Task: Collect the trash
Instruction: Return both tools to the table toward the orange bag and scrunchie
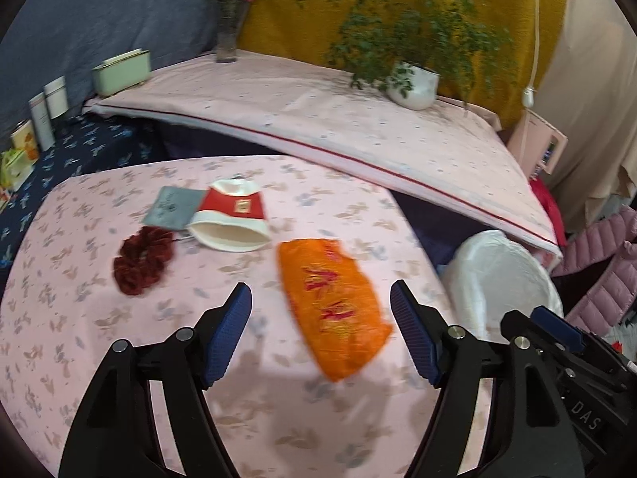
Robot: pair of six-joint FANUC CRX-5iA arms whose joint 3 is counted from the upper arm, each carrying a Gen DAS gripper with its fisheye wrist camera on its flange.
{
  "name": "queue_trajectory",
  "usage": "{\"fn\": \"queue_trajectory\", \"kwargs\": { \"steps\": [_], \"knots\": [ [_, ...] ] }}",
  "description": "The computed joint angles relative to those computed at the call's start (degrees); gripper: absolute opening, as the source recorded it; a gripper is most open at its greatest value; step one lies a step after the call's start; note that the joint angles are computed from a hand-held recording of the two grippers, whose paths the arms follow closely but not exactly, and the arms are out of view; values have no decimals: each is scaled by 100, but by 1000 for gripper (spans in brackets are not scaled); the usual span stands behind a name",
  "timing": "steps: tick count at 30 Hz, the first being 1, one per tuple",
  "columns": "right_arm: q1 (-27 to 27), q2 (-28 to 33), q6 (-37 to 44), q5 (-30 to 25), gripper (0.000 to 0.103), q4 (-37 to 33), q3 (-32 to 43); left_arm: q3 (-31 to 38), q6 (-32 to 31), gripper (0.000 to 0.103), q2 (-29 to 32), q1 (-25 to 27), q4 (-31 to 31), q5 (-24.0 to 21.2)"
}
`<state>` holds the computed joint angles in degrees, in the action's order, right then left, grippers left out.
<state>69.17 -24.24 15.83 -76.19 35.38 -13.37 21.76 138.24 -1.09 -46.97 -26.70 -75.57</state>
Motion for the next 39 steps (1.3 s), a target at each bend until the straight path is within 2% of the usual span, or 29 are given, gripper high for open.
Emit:
{"fn": "queue_trajectory", "kwargs": {
  "steps": [8, 13, 19, 25, 30, 33, 35, 37, 39],
  "knots": [
    [89, 599, 241, 278, 59, -148, 266, -604, 169, 77, -532, 361, -263, -439],
    [-23, 939, 407, 439, 61, -323, 439, -939, 148, 84, -823, 724, -302, -553],
    [-224, 1301, 571, 566, 63, -504, 612, -1362, -118, 88, -1121, 1496, 98, -290],
    [-426, 1652, 731, 660, 65, -654, 808, -1826, -462, 88, -1259, 2445, 1017, 231],
    [-561, 1871, 829, 683, 65, -786, 909, -2006, -669, 87, -1153, 2820, 1435, 409],
    [-646, 1969, 867, 696, 65, -899, 943, -2165, -822, 78, -1135, 3014, 1743, 562],
    [-679, 1998, 886, 716, 65, -945, 934, -2299, -962, 65, -1129, 3164, 2016, 660],
    [-678, 2024, 955, 713, 65, -972, 928, -2371, -955, 61, -1154, 3198, 2076, 723],
    [-652, 2030, 1028, 704, 62, -956, 915, -2464, -1014, 52, -1218, 3213, 2161, 850]
  ]
}}
